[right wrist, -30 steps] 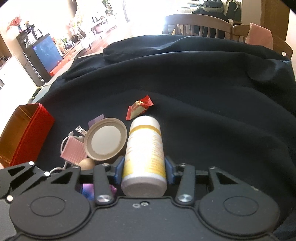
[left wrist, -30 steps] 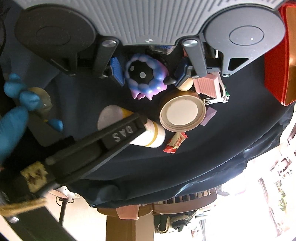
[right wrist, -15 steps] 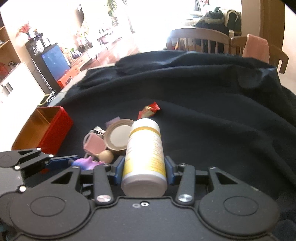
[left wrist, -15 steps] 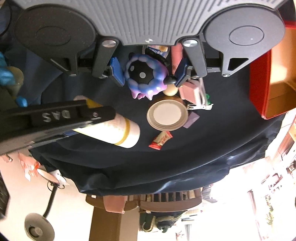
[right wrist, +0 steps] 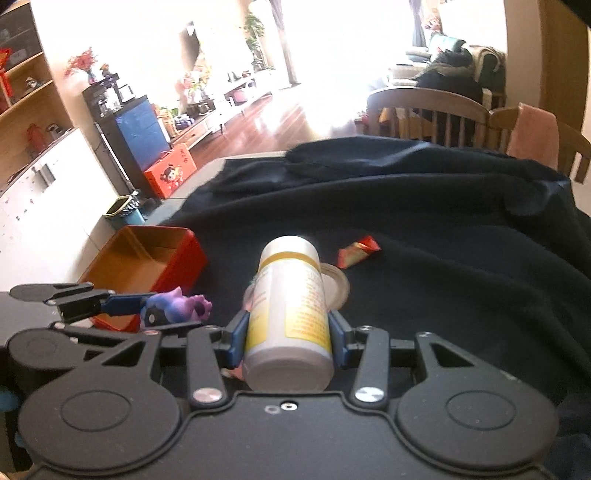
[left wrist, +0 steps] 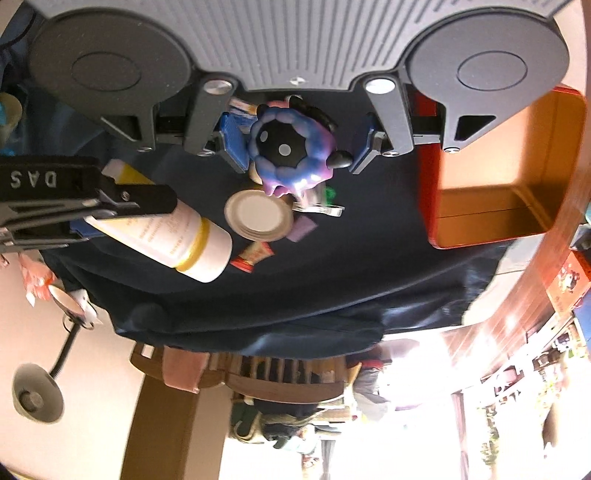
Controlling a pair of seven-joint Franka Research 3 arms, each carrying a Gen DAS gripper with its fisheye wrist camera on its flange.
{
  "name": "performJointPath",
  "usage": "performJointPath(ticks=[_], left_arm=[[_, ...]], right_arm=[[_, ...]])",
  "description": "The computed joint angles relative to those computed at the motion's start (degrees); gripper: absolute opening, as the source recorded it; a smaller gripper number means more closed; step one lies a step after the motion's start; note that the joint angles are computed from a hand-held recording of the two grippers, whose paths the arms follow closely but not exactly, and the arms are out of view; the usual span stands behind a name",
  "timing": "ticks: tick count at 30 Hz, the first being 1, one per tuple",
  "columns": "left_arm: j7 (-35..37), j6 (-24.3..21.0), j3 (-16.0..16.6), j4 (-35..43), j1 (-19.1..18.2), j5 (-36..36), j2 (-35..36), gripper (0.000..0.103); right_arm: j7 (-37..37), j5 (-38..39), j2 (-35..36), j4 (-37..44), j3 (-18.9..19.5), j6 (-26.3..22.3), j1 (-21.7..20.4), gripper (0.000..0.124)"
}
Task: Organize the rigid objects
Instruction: 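Carry the white bottle in the right tool while the left tool carries the toy over the tin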
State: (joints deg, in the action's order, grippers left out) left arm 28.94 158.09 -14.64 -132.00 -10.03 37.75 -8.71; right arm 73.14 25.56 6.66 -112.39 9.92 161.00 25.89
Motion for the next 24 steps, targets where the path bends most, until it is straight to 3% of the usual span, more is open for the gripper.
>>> performJointPath(ticks=[12,24], left_arm=[[9.0,2.7,3.9,-7.6,4.3,-5.5,-8.4,0.059],[20.1,5.8,7.8,-9.4,9.6,-11.7,-7.4,0.059]], right_arm=[[10.8,-9.4,6.5,8.6,0.2,0.6,5.5,0.044],[23.0,-20.6,14.9,18.7,-2.6,-1.1,13.0,0.044]])
